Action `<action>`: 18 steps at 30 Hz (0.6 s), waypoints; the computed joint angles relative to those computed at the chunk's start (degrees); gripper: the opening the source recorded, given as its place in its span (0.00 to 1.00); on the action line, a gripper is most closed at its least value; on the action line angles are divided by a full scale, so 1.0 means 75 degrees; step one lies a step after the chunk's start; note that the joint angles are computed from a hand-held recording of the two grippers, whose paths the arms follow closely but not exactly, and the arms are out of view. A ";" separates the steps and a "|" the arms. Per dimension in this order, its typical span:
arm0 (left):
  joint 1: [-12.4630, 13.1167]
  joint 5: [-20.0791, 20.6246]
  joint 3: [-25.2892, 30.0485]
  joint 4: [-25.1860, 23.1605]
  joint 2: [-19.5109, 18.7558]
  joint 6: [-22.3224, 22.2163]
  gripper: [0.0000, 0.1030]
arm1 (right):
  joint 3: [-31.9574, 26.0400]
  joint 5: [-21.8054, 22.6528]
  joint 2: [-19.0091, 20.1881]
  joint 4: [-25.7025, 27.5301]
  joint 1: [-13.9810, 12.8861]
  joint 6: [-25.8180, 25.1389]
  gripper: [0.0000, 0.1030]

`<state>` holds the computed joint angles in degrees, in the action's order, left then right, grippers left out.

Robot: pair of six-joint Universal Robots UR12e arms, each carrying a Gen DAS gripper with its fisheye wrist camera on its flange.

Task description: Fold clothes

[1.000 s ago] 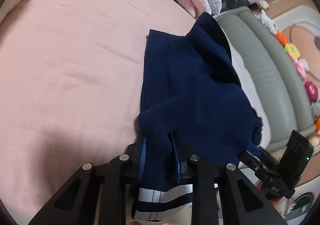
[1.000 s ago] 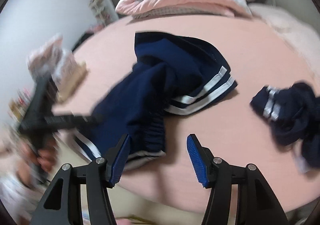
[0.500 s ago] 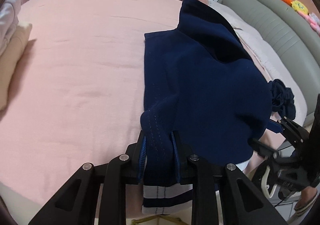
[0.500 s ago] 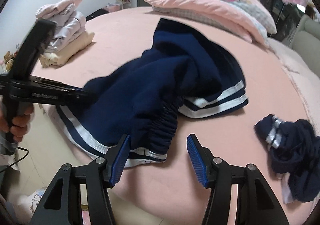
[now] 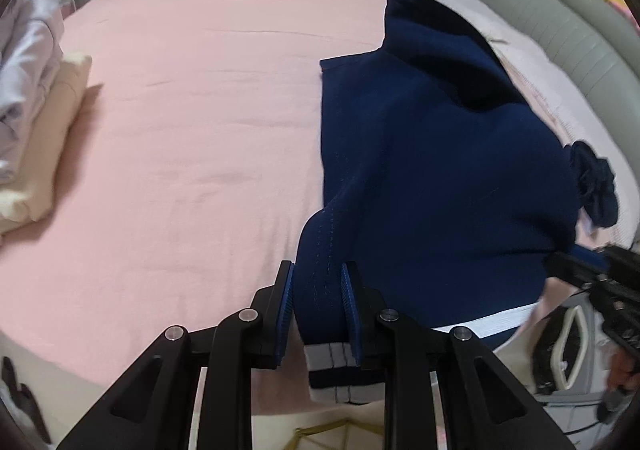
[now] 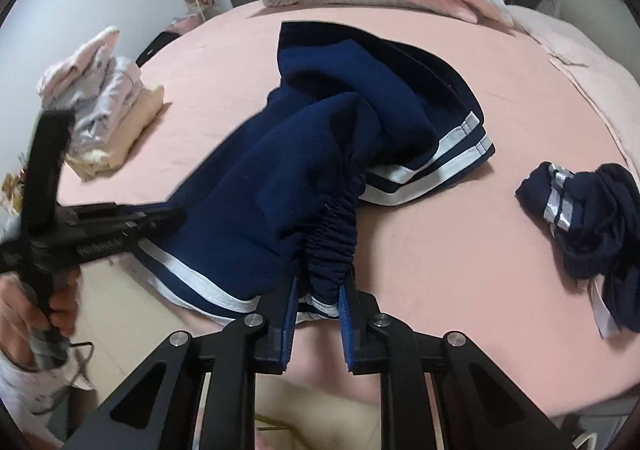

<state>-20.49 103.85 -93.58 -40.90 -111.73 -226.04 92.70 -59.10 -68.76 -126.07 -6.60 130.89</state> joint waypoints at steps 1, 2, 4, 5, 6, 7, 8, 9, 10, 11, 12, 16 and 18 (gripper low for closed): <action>-0.0009 0.0011 0.0015 -0.0065 0.0003 0.0005 0.20 | 0.0023 -0.0082 -0.0034 -0.0039 0.0015 -0.0035 0.16; -0.0017 0.0022 0.0030 -0.0130 0.0006 0.0010 0.20 | 0.0048 -0.0164 -0.0069 -0.0078 0.0030 -0.0071 0.15; -0.0013 -0.0019 0.0012 -0.0178 0.0032 -0.0063 0.20 | 0.0096 -0.0328 -0.0138 -0.0158 0.0060 -0.0144 0.15; -0.0005 -0.0063 -0.0018 -0.0134 0.0048 -0.0069 0.20 | 0.0120 -0.0410 -0.0172 -0.0198 0.0075 -0.0181 0.15; 0.0000 -0.0092 -0.0041 -0.0112 0.0064 -0.0087 0.20 | 0.0143 -0.0517 -0.0196 -0.0251 0.0098 -0.0206 0.15; -0.0001 -0.0103 -0.0048 -0.0127 0.0074 -0.0098 0.20 | 0.0163 -0.0678 -0.0195 -0.0332 0.0139 -0.0207 0.15; -0.0008 -0.0097 -0.0056 -0.0114 0.0078 -0.0096 0.20 | 0.0179 -0.0823 -0.0189 -0.0388 0.0172 -0.0213 0.15; -0.0015 -0.0091 -0.0065 -0.0101 0.0083 -0.0094 0.20 | 0.0188 -0.0935 -0.0174 -0.0395 0.0191 -0.0226 0.15; -0.0023 -0.0083 -0.0073 -0.0088 0.0085 -0.0092 0.20 | 0.0195 -0.1020 -0.0161 -0.0396 0.0204 -0.0224 0.15; -0.0026 -0.0084 -0.0079 -0.0079 0.0085 -0.0089 0.20 | 0.0193 -0.1026 -0.0149 -0.0376 0.0199 -0.0187 0.15; -0.0027 -0.0094 -0.0087 -0.0060 0.0085 -0.0093 0.20 | 0.0186 -0.0983 -0.0136 -0.0339 0.0180 -0.0138 0.15; -0.0028 -0.0152 -0.0074 -0.0090 0.0087 -0.0130 0.21 | 0.0128 -0.1013 -0.0060 -0.0227 0.0157 -0.0011 0.15; -0.0029 -0.0175 -0.0061 -0.0122 0.0096 -0.0142 0.21 | 0.0114 -0.1161 -0.0028 -0.0187 0.0176 0.0000 0.15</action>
<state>-20.71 102.53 -94.04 -41.82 -111.01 -227.10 93.55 -67.81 -68.97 -127.47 -5.28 130.90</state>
